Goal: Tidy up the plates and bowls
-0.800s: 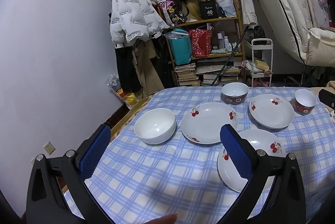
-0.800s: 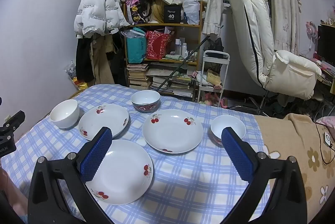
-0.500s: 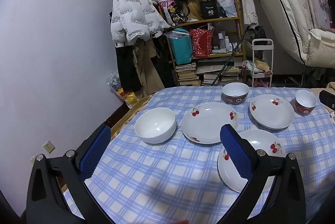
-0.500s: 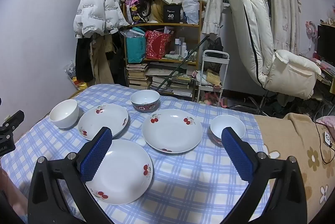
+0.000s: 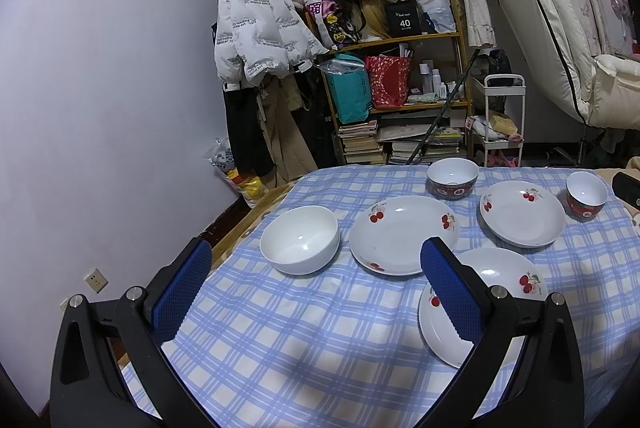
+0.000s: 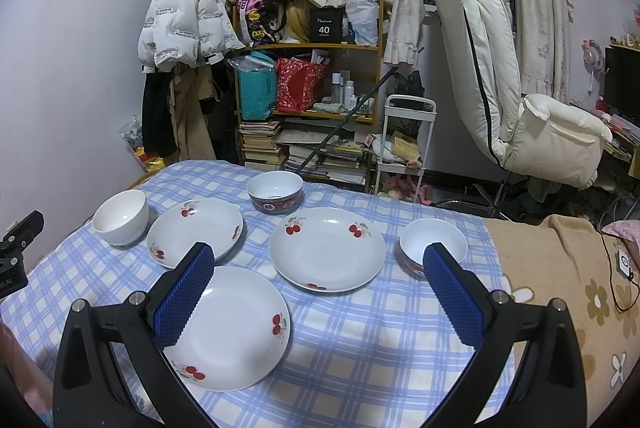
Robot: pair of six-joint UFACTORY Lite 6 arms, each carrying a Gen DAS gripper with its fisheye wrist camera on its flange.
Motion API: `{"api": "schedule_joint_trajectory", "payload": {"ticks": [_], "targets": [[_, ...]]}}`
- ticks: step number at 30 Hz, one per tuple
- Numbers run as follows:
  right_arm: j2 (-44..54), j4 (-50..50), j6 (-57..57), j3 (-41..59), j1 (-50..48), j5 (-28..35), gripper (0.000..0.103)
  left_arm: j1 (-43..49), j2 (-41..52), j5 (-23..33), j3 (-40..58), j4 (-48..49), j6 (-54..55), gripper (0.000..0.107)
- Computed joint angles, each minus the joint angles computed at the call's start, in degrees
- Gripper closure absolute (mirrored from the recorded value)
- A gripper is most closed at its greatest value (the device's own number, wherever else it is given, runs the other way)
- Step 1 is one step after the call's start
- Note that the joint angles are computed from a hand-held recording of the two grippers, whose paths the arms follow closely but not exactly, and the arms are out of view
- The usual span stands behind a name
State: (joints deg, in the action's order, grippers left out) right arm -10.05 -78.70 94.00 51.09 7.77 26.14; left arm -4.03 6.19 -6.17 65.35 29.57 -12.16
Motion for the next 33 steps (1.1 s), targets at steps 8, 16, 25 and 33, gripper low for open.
{"api": "schedule_joint_trajectory", "payload": {"ticks": [8,16,25,33], "targets": [[0.1,-0.2,0.1,0.0,-0.1,-0.1,0.000,0.3,-0.3,-0.1,-0.2,2.2,-2.0,0.005],[0.0,0.2,-0.1,-0.1,0.1,0.2,0.000,0.7,-0.3,-0.5,-0.3,3.7,-3.3,0.005],[-0.1,-0.1,0.1,-0.2,-0.1,0.0,0.000,0.7,-0.4,-0.5,-0.5,2.3,-1.9,0.005],[0.0,0.1,0.0,-0.1,0.0,0.2,0.000,0.7,-0.4,-0.5,-0.6,2.1,-1.8,0.005]]}}
